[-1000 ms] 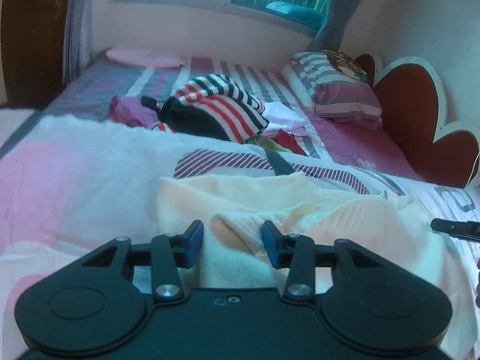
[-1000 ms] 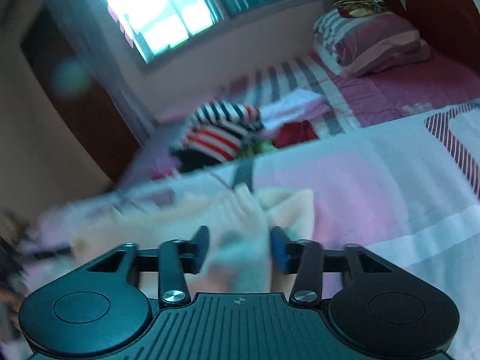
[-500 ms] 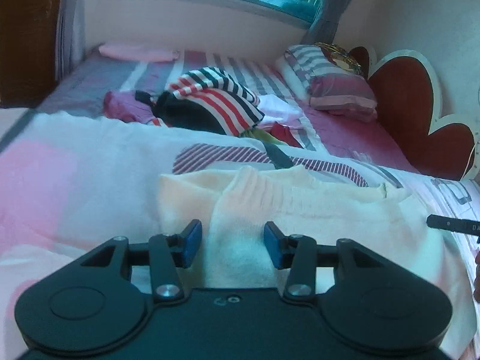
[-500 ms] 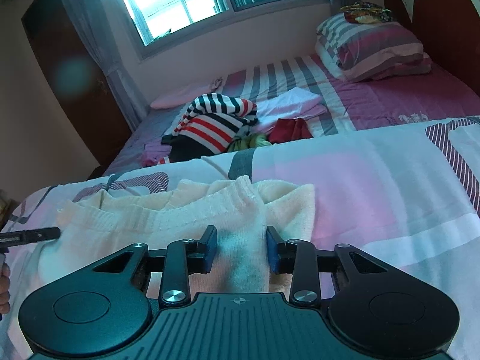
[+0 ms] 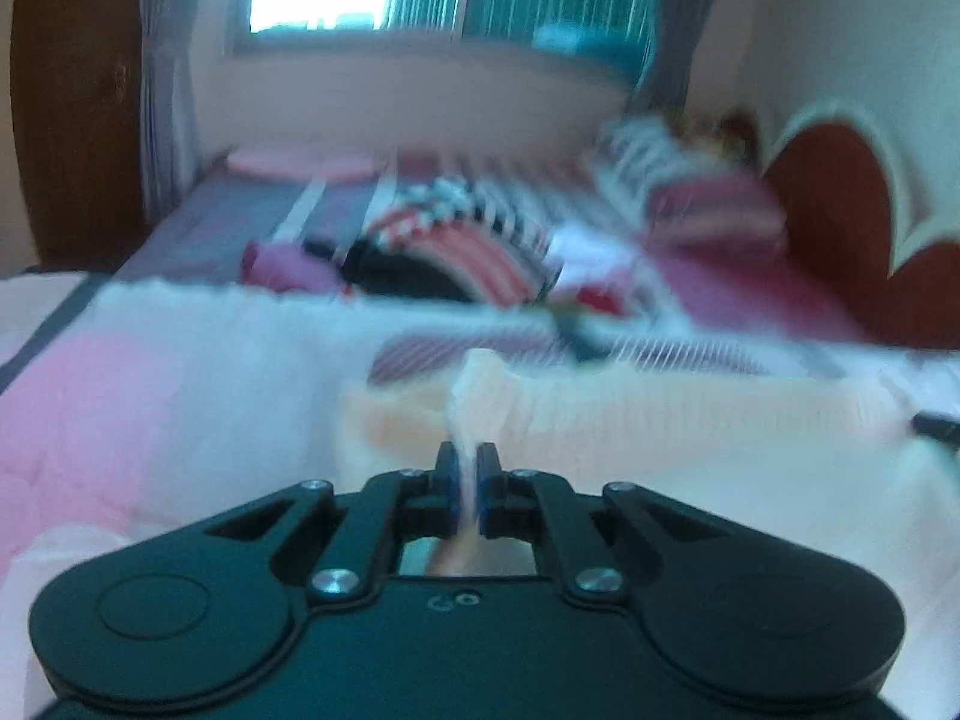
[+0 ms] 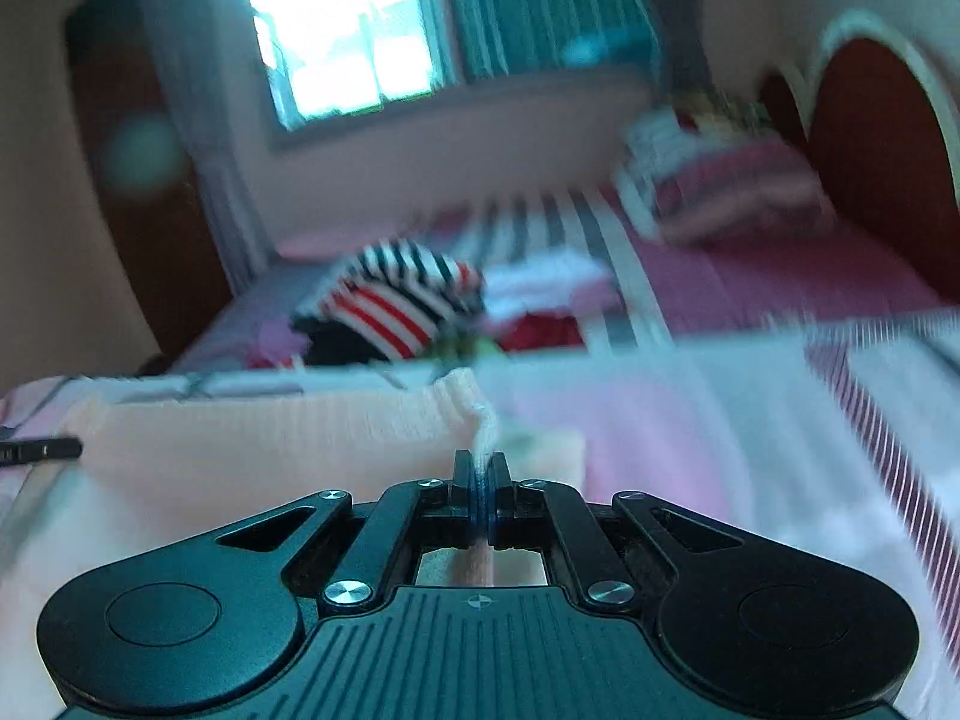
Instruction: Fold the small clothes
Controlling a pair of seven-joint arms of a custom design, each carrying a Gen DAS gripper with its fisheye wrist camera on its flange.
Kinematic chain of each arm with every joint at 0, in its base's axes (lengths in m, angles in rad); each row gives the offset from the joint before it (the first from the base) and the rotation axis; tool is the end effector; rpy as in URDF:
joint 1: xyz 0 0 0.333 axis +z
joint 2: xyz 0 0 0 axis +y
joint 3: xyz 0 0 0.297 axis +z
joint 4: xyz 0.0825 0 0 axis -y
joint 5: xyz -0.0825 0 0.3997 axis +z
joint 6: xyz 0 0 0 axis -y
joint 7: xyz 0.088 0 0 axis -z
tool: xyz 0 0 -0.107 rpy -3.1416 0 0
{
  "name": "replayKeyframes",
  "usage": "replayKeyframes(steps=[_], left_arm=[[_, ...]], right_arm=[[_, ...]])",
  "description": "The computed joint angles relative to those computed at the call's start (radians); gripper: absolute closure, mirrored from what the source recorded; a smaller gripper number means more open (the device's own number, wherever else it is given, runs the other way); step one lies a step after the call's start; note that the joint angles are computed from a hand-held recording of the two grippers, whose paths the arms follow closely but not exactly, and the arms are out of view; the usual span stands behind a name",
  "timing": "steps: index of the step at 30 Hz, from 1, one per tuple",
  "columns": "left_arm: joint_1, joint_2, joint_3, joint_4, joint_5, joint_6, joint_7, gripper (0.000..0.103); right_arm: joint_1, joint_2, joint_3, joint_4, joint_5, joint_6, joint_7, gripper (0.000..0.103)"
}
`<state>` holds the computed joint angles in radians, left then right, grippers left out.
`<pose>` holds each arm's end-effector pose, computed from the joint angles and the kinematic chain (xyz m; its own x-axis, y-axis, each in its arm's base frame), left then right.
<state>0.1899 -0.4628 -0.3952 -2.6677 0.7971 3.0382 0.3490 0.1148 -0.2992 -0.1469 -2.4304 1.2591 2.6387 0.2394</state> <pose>0.4222 -0.1422 0.4154 0.1675 -0.9806 0.1016 -0.6292 -0.1857 -0.7547 0.4926 -0.0412 0.4302 0.3922 -0.8829 -0.2581 -0.6260 -0.0506 -0.7782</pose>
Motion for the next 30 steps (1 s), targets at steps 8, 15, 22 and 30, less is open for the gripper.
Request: replayKeyframes(steps=[8, 15, 22, 30], left_arm=[[0.075, -0.112, -0.123, 0.018, 0.168, -0.144, -0.143, 0.029], [-0.089, 0.148, -0.077, 0.224, 0.185, -0.180, -0.018, 0.029], [-0.136, 0.095, -0.016, 0.143, 0.281, -0.260, -0.148, 0.020], [-0.192, -0.022, 0.037, 0.069, 0.264, -0.280, -0.139, 0.026]], right_arm=[[0.007, -0.040, 0.022, -0.026, 0.134, 0.109, -0.091, 0.045], [0.087, -0.077, 0.069, -0.041, -0.009, -0.001, -0.038, 0.074], [0.132, -0.043, 0.064, -0.063, -0.053, 0.131, 0.009, 0.077], [0.124, -0.093, -0.005, -0.070, 0.045, 0.153, -0.058, 0.077]])
